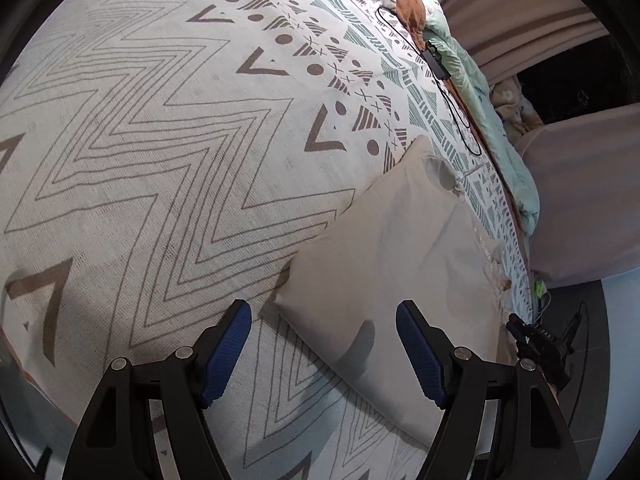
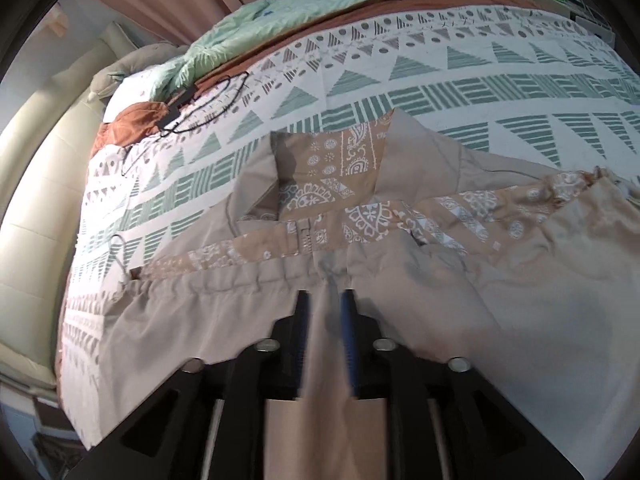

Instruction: Fold large clothes

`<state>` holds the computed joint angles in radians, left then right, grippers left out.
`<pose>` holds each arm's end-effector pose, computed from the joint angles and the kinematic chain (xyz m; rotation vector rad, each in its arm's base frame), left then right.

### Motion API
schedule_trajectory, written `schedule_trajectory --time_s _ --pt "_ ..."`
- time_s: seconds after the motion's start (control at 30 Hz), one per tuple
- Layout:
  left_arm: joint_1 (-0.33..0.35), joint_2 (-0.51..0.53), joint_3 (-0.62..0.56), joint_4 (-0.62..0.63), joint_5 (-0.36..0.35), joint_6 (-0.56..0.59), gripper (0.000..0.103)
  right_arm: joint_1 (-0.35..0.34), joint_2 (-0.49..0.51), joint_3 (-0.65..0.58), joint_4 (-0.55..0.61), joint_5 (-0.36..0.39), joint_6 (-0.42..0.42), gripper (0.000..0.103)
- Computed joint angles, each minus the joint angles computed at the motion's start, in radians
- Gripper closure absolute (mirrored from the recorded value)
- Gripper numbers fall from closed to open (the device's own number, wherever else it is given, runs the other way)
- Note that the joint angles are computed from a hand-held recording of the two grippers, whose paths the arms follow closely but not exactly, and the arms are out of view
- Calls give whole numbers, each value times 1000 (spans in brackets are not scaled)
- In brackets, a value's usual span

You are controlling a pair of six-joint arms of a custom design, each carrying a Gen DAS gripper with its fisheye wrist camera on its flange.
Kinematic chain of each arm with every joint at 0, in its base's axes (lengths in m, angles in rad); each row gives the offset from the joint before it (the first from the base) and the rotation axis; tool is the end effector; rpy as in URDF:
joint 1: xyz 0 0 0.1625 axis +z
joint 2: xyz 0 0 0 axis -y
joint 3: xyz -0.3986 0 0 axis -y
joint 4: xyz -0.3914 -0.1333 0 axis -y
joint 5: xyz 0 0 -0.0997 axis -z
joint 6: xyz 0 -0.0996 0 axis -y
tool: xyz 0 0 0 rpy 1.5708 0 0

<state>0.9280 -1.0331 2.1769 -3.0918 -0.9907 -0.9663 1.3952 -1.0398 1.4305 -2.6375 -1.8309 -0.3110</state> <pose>-0.1431 -0.5045 0.1079 -0.6170 2.7768 -0.9866 -0.0166 -0.7098 0.3445 0.0570 -2.6199 0.8106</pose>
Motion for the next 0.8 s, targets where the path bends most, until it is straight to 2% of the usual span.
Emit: schedule_trajectory --time_s 0.03,0.17,0.43,0.63,0.7,0.77,0.8 --pt "1 2 5 -18 -12 0 27 2 -23 25 -18 6 -3 67" --pt "11 23 4 -69 -44 0 32 6 -99 103 -50 44 1 67" --pt "50 83 -54 -135 -111 30 33 -8 -254 328 -98 100 -20 67" --pt "34 117 -40 -220 -145 27 33 -37 -348 474 -107 138 -43 67" --pt "28 129 -44 -219 -165 24 37 -43 -371 512 -110 138 -54 67" --pt "25 132 -48 -214 -153 15 41 -49 -392 542 -104 139 -59 67" --pt "28 131 -47 -219 -152 9 46 -53 -405 561 -101 143 -64 67"
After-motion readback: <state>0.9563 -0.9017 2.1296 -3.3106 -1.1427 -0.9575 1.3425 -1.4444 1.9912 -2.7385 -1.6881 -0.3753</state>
